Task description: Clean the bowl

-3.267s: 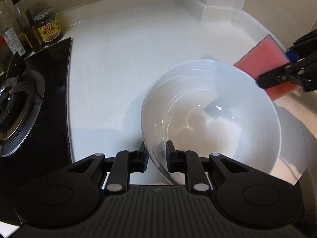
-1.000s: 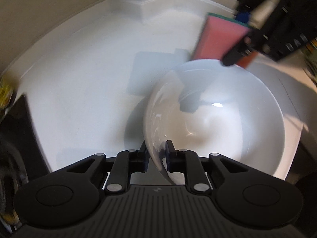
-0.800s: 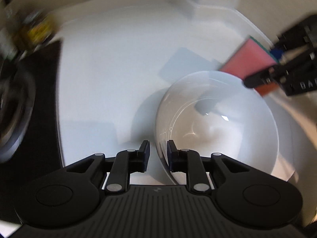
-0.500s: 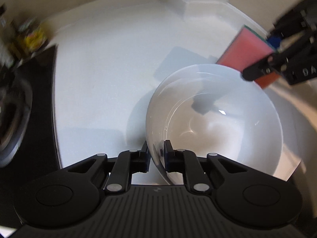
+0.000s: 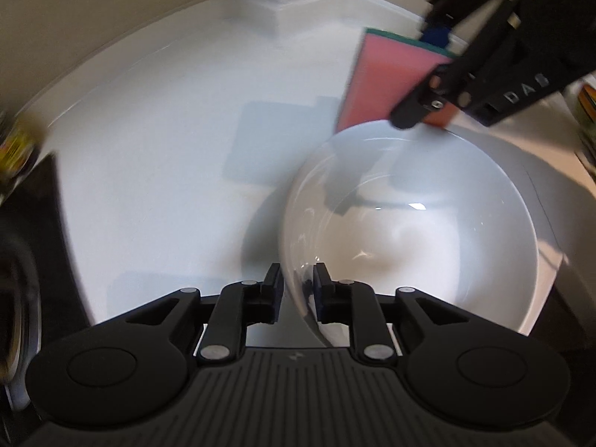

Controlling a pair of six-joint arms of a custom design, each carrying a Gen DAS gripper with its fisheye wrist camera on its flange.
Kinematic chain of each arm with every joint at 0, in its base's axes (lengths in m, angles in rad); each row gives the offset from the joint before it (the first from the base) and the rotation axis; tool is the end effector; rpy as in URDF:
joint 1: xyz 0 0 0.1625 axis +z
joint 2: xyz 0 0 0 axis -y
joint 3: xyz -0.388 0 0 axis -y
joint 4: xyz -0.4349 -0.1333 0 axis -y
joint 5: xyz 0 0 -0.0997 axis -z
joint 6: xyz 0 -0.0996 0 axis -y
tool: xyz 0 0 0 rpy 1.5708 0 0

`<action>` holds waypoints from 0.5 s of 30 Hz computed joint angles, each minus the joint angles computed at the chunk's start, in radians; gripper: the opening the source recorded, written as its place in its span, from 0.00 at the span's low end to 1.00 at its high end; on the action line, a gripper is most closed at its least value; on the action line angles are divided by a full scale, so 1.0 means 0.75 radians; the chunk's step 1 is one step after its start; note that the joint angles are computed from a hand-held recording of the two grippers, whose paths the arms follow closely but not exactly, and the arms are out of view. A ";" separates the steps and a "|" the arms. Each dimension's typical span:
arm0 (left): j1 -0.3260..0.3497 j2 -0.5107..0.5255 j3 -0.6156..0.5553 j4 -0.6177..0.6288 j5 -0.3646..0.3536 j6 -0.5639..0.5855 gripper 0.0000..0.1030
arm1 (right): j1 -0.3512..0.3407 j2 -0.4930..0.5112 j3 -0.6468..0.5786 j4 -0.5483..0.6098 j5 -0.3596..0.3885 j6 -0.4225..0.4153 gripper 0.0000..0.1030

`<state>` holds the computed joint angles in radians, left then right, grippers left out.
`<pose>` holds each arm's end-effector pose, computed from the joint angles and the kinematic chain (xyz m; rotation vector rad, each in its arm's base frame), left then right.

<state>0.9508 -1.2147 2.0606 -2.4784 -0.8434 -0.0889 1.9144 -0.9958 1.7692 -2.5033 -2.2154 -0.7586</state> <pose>-0.1442 -0.5454 0.1325 0.6155 2.3727 -0.3948 0.2825 -0.5715 0.1215 1.2422 -2.1471 0.0228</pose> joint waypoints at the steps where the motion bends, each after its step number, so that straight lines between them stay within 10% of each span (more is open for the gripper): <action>1: -0.011 -0.019 0.018 0.025 0.014 -0.134 0.23 | -0.005 -0.008 0.004 0.006 0.022 0.011 0.27; 6: -0.033 -0.042 0.058 0.064 0.037 -0.337 0.22 | -0.015 -0.039 0.040 -0.020 0.064 0.023 0.27; 15: 0.030 0.059 -0.080 0.054 -0.049 0.244 0.18 | -0.011 -0.096 0.090 0.019 -0.004 -0.073 0.27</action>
